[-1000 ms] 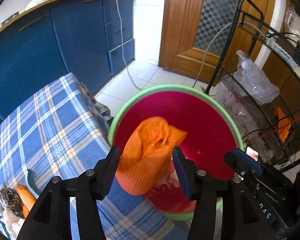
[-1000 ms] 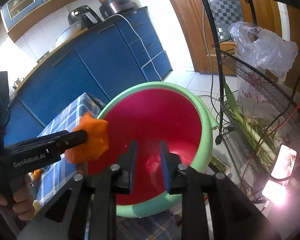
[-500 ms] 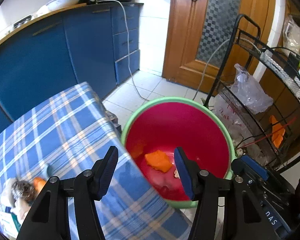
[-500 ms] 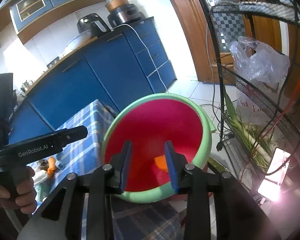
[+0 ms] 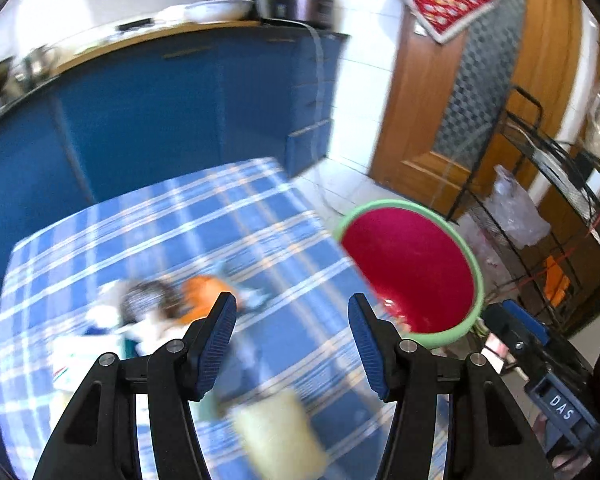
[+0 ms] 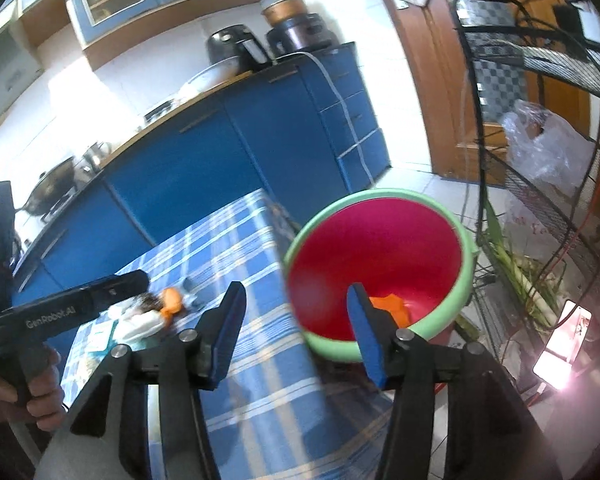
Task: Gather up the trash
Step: 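Move both open tools back over the table items, then grasp the white crumpled tissue with the left tool while the right tool grasps the yellow sponge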
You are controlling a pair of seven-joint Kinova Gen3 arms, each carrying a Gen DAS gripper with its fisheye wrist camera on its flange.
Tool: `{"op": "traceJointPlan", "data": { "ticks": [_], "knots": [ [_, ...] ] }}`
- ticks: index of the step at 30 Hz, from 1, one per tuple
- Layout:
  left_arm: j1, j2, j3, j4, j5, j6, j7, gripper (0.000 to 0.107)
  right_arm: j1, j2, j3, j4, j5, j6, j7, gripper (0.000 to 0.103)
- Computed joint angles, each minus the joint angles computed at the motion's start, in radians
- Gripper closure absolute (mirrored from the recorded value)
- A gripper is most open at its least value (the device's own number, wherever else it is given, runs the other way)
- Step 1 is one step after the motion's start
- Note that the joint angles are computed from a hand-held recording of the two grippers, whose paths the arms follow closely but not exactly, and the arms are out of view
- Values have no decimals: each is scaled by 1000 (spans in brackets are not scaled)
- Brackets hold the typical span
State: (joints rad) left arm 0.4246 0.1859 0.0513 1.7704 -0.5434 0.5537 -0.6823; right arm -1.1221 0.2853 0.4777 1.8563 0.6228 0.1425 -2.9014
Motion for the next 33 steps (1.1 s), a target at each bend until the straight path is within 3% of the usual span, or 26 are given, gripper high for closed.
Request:
{"op": "traceJointPlan", "data": {
  "ticks": [7, 16, 23, 33],
  "knots": [
    [-33, -137, 1, 160, -123, 43, 186, 44, 70, 1, -162, -58, 8, 76, 21, 42],
    [-199, -238, 33, 318, -107, 26, 237, 44, 172, 41, -379, -148, 5, 183, 76, 38],
    [-304, -243, 68, 391, -131, 2, 300, 44, 199, 84, -461, -205, -39, 247, 149, 37],
    [-361, -208, 30, 454, -100, -111, 271, 44, 207, 151, -509, -283, -144, 329, 273, 36]
  ]
}}
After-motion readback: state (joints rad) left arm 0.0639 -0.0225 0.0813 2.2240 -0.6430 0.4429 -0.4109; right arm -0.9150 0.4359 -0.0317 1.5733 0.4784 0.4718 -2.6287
